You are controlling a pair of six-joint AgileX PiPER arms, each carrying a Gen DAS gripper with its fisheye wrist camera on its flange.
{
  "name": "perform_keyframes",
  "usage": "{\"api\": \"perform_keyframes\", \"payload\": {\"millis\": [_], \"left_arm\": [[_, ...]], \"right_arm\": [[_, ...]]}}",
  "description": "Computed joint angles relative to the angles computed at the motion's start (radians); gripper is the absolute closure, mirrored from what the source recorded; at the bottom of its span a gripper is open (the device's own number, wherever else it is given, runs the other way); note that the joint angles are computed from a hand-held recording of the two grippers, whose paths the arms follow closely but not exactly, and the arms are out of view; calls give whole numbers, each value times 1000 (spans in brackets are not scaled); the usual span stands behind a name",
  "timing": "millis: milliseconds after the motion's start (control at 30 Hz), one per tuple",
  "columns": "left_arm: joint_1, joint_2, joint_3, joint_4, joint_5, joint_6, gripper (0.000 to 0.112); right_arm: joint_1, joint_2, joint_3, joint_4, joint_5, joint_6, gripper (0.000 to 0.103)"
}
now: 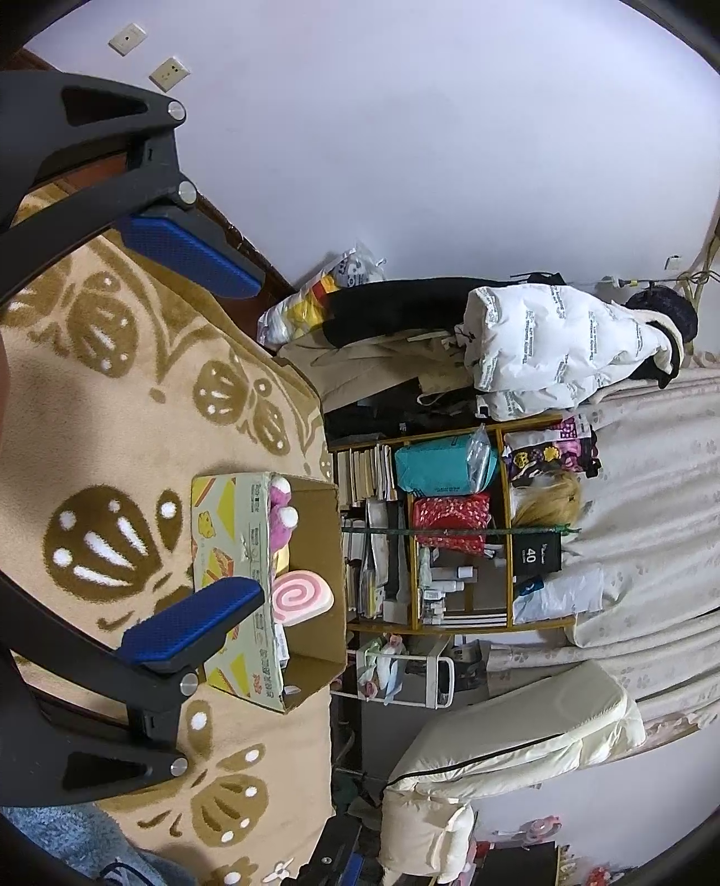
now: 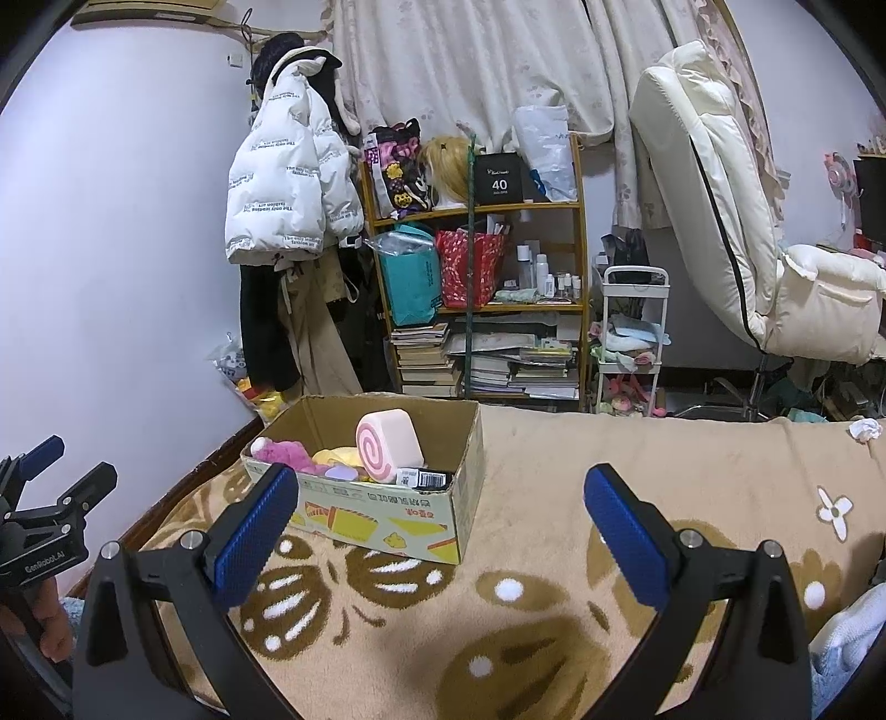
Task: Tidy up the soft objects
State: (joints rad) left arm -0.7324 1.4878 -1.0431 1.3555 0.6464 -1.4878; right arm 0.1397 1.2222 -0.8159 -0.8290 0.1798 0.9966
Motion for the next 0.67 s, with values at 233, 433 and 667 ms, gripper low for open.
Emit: {"api": "perform_keyframes", "payload": {"millis": [233,433,667], "left_arm": [[-10,6,0,-5,-3,23,13],[-11,3,6,-1,-4,26,13],[-7,2,10,-2,-16,26,13]], "right_arm": [[1,0,-3,5,7,-6,0],[1,0,-3,3,8,-2,0],[-8,-1,-5,65,2,-68,0]]}}
